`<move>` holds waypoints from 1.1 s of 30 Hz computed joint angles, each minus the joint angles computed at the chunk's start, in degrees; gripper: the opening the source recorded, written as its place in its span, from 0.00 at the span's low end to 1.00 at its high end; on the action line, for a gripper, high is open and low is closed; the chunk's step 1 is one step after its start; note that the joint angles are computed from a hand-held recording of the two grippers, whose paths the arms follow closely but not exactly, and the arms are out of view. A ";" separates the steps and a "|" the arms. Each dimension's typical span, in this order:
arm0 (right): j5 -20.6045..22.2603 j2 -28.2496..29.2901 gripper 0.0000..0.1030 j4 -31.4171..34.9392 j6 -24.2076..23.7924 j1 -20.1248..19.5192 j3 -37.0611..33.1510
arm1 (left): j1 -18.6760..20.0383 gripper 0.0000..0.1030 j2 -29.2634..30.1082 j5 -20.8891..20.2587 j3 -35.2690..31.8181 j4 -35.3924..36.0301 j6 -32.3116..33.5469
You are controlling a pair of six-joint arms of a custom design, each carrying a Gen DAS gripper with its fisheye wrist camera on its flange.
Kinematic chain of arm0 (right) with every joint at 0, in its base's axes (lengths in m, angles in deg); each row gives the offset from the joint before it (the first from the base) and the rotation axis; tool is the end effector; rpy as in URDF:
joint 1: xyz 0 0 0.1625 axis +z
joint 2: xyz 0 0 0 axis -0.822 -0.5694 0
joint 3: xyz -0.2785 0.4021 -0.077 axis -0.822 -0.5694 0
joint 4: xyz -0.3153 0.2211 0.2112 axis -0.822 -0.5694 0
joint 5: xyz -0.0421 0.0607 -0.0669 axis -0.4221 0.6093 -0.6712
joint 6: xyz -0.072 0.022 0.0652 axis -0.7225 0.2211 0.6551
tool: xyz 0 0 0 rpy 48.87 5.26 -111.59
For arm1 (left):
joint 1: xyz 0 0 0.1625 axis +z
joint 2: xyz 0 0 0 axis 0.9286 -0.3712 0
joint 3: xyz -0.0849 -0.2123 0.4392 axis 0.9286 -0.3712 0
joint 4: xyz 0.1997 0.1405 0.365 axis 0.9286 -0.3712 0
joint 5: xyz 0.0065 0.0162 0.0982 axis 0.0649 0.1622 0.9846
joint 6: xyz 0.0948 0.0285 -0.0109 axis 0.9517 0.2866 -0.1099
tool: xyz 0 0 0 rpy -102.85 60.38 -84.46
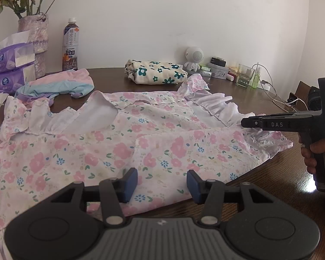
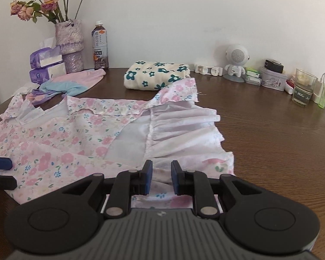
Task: Fold clothes
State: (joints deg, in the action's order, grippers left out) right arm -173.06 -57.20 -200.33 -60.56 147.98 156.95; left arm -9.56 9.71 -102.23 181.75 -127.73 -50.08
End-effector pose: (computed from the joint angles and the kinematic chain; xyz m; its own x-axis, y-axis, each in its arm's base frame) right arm 0.1261 -0.6028 0.1763 -0.7075 -0.1385 0.6930 -0.6301 0.5677 -0.5298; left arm -0.1395 -0.5713 0.1460 -0.7186 0.4456 -0.5339 0.6868 0.5752 -0.4443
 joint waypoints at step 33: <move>3.49 -0.83 0.37 -5.93 -4.14 4.69 6.70 | -0.66 0.70 -11.02 0.18 8.21 -6.90 2.06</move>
State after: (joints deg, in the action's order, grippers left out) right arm -169.57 -58.03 -206.26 -64.71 152.68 163.66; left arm -10.21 -1.31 -102.05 189.97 -134.63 -48.02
